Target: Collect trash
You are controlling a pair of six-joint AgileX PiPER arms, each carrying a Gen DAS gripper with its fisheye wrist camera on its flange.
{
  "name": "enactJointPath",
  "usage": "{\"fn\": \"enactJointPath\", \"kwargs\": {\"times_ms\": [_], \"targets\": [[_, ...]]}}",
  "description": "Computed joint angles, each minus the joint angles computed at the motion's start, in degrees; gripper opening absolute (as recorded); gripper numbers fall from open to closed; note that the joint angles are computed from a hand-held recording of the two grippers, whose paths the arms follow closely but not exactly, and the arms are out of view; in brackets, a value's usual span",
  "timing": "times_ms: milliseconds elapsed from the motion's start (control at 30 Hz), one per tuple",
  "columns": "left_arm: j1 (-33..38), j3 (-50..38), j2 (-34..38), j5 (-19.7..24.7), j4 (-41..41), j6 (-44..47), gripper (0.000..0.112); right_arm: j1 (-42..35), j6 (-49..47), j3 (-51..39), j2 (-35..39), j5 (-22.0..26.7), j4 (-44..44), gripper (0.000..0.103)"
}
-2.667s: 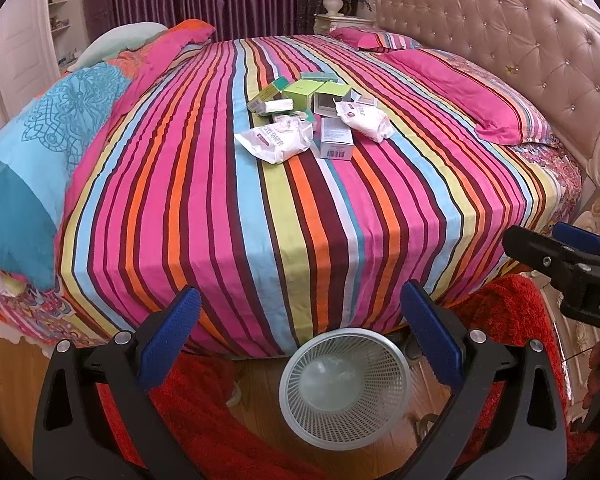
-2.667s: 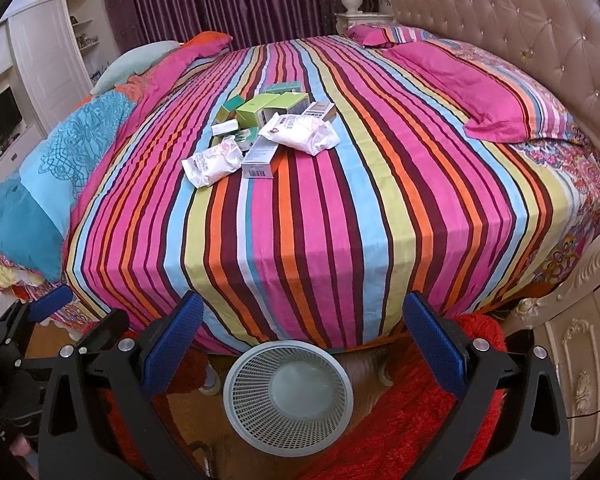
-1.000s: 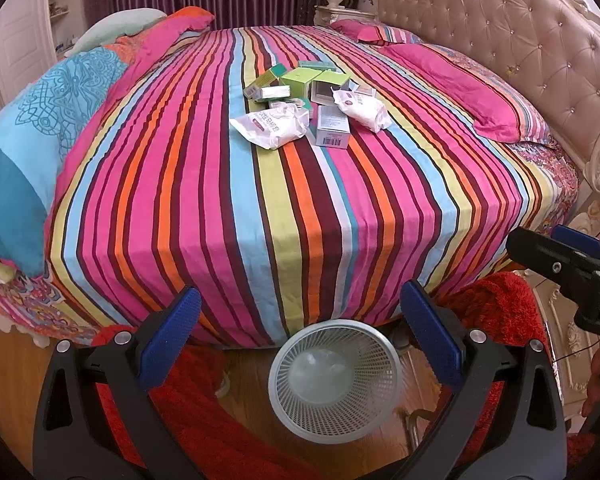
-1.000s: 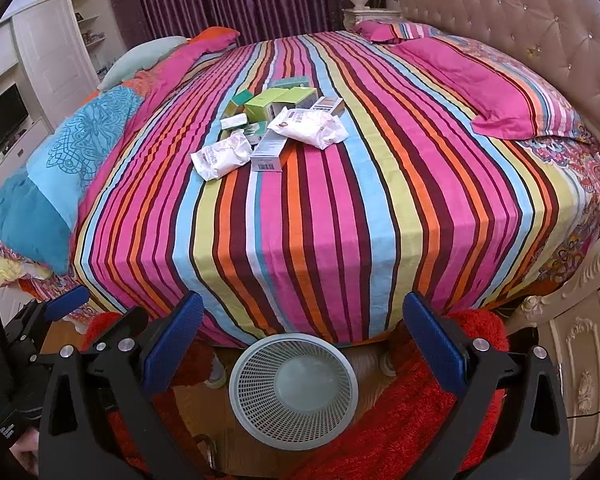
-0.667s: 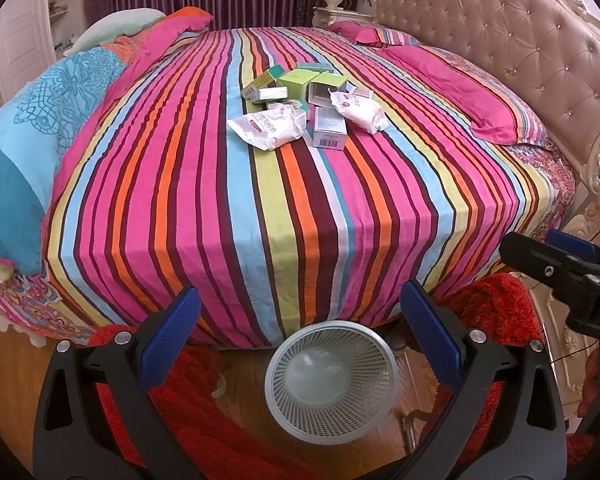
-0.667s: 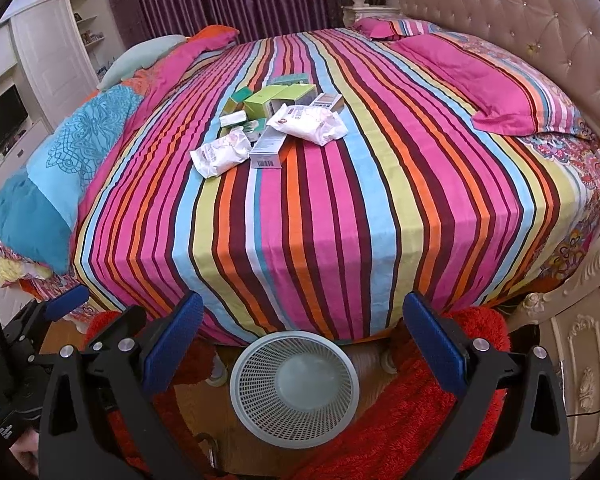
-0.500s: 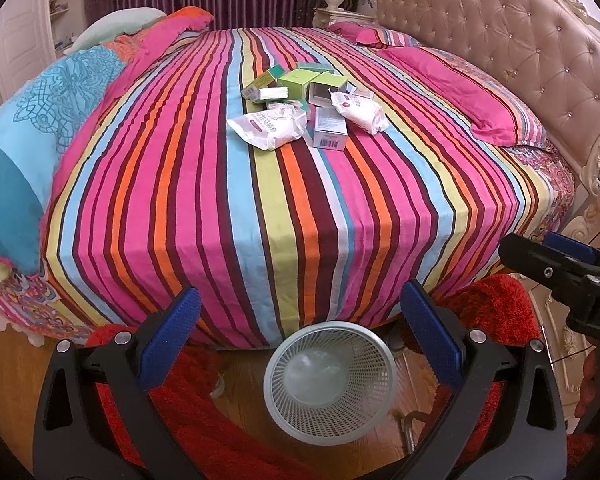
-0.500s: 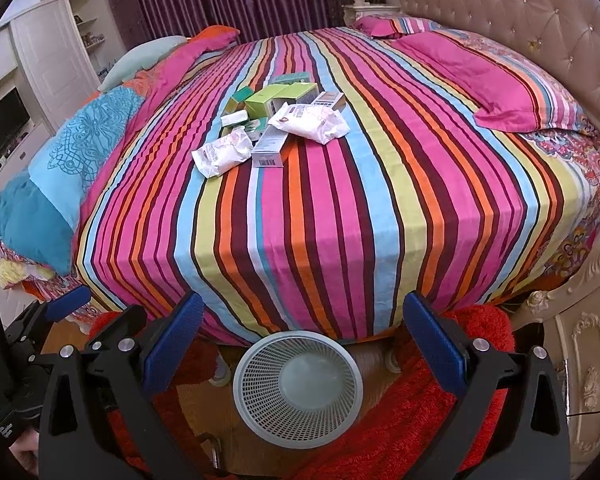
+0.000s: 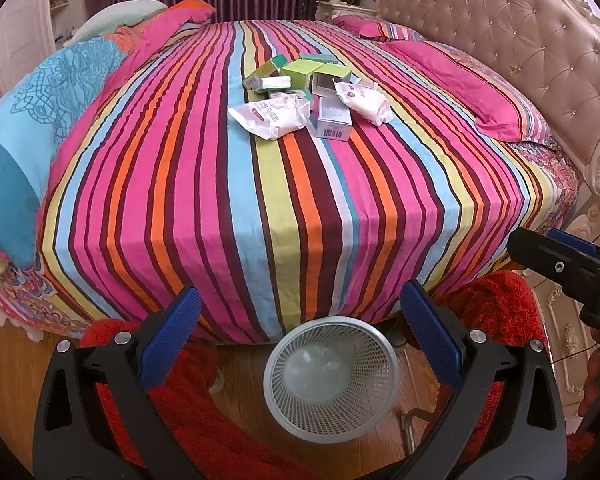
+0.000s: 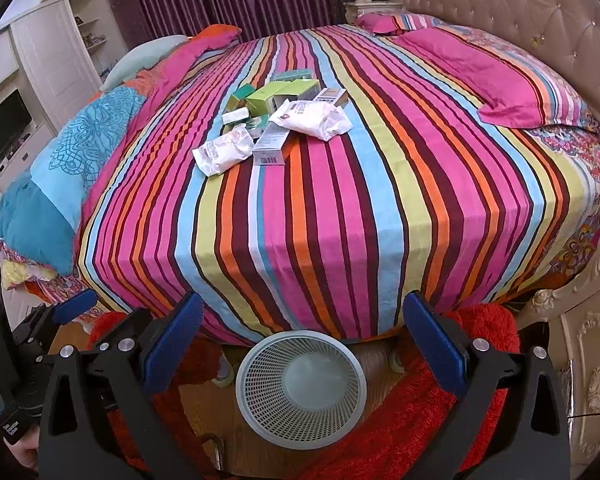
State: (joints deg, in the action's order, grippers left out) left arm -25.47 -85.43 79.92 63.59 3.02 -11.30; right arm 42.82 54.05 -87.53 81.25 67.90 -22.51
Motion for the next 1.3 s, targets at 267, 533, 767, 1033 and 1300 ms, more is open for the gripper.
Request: {"fn": "enactJointPath", "kwargs": {"times_ms": [267, 533, 767, 1033, 1300], "targets": [[0.4, 0.1, 0.5, -0.2, -0.4, 0.2, 0.097, -0.5, -1.6, -0.4, 0.8, -0.2, 1.0, 0.096], [1.0, -0.7, 1.7, 0.0, -0.5, 0.6, 0.097, -1.0, -2.4, -1.2, 2.1, 0.0, 1.5, 0.096], [2.0, -2.4, 4.1, 0.4, -1.3, 1.4, 0.097, -3.1, -4.0, -2.0, 3.3, -0.4, 2.8, 0.096], [3.4, -7.1, 8.9, 1.3, -2.1, 3.0, 0.097, -6.6, -7.9, -3.3, 5.4, -3.4, 5.6, 0.096], [6.7, -18.2, 19.2, -1.1, -2.9, 6.8, 0.097, -16.1, -18.8, -9.5, 12.0, -10.8, 10.1, 0.096]]}}
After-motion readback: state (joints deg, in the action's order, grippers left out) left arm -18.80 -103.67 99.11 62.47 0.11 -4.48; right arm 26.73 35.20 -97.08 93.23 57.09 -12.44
